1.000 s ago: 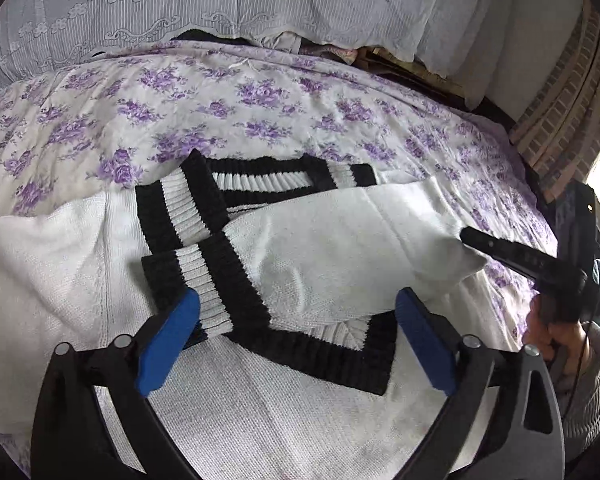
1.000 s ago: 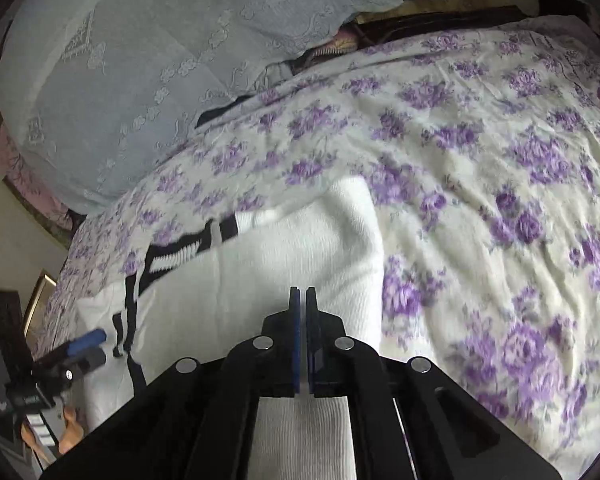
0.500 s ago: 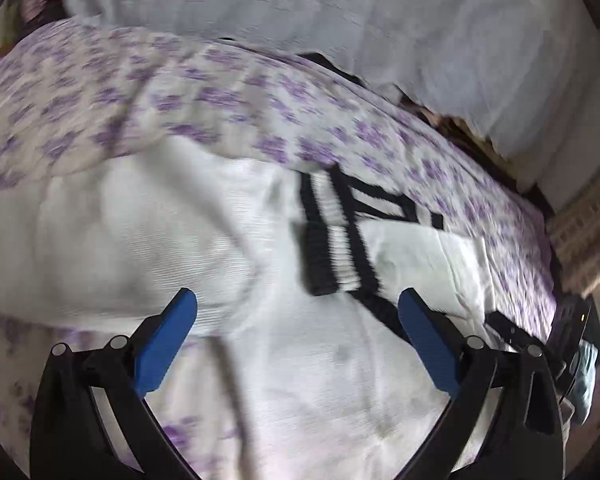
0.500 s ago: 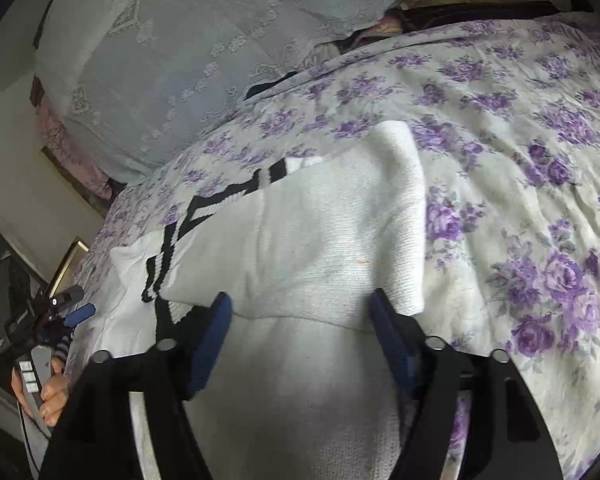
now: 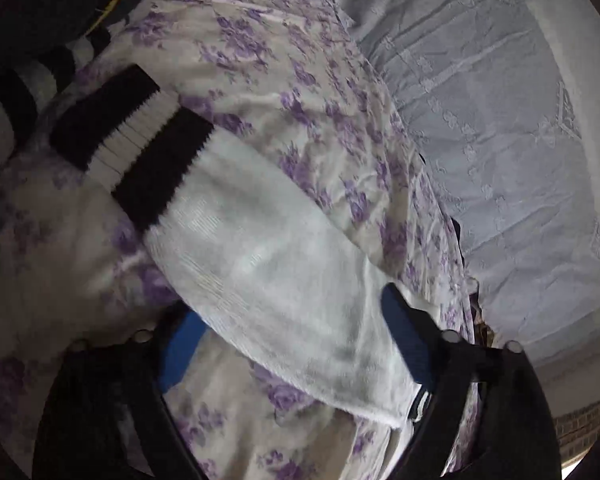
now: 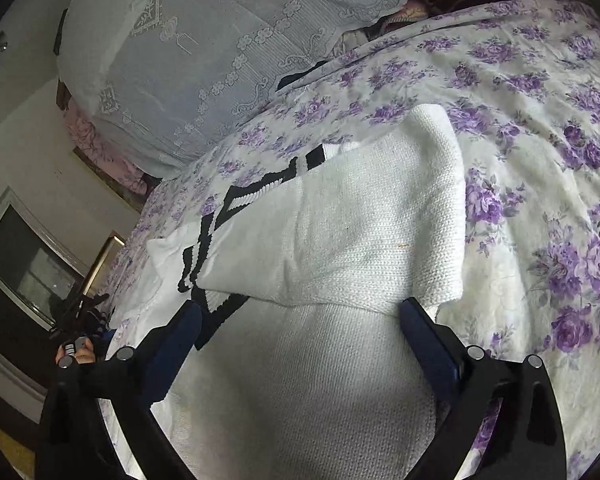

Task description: Fold small clothes

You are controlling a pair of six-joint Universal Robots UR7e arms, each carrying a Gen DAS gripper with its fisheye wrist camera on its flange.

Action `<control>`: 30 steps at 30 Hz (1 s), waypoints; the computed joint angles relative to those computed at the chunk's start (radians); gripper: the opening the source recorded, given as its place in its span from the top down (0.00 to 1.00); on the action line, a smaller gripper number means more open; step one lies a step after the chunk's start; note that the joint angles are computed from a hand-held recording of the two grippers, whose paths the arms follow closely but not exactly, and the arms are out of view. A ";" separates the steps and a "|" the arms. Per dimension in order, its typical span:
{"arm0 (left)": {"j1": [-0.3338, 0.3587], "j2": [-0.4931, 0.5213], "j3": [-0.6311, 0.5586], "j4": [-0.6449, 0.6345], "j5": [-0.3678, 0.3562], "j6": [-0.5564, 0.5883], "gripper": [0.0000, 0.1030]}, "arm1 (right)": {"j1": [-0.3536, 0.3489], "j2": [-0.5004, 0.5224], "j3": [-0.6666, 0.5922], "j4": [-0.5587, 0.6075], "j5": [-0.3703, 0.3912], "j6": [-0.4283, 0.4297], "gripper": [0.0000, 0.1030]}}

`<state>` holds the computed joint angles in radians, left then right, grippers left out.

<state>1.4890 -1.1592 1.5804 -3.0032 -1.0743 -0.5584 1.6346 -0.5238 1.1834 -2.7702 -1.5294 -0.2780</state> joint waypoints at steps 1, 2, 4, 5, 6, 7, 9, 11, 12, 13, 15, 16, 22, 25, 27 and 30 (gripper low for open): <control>0.009 -0.002 -0.004 0.006 0.002 -0.014 0.59 | 0.001 0.000 0.003 -0.014 -0.003 0.005 0.07; 0.021 -0.001 -0.016 0.027 -0.007 -0.032 0.78 | 0.002 0.000 0.007 -0.028 -0.010 0.011 0.13; 0.027 -0.006 -0.014 0.050 -0.006 -0.047 0.91 | -0.003 -0.002 0.015 -0.061 -0.010 0.036 0.26; 0.021 -0.009 -0.015 0.062 0.007 -0.034 0.93 | -0.007 -0.003 0.020 -0.082 -0.006 0.055 0.41; 0.006 -0.011 -0.019 0.085 0.043 -0.015 0.94 | -0.014 -0.006 0.024 -0.098 0.003 0.078 0.51; -0.014 -0.010 -0.027 0.102 0.084 0.015 0.95 | -0.021 -0.010 0.028 -0.109 0.017 0.102 0.54; -0.062 -0.008 -0.035 0.112 0.166 0.099 0.95 | -0.030 -0.017 0.039 -0.138 0.031 0.142 0.56; -0.107 -0.003 -0.047 0.128 0.232 0.171 0.95 | -0.030 -0.022 0.049 -0.171 0.028 0.151 0.56; -0.130 0.000 -0.055 0.142 0.260 0.194 0.95 | -0.025 -0.025 0.055 -0.190 0.013 0.148 0.55; -0.148 0.006 -0.066 0.158 0.279 0.212 0.95 | -0.020 -0.026 0.056 -0.203 -0.008 0.141 0.54; -0.181 0.024 -0.092 0.188 0.309 0.249 0.95 | -0.012 -0.029 0.061 -0.218 -0.032 0.126 0.48; -0.196 0.036 -0.105 0.203 0.326 0.267 0.95 | -0.010 -0.030 0.062 -0.222 -0.038 0.122 0.48; -0.266 0.122 -0.188 0.273 0.386 0.344 0.95 | -0.009 -0.051 0.085 -0.248 -0.031 0.134 0.43; -0.290 0.159 -0.220 0.295 0.392 0.369 0.95 | -0.012 -0.063 0.098 -0.262 -0.011 0.147 0.40; -0.306 0.182 -0.240 0.305 0.395 0.385 0.95 | -0.013 -0.067 0.102 -0.263 -0.003 0.154 0.40; -0.329 0.220 -0.273 0.311 0.405 0.410 0.95 | -0.016 -0.071 0.101 -0.256 0.007 0.167 0.40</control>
<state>1.1598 -0.9396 1.3077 -2.6919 -0.6693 -0.1487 1.6187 -0.5952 1.2844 -3.0262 -1.5227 -0.1110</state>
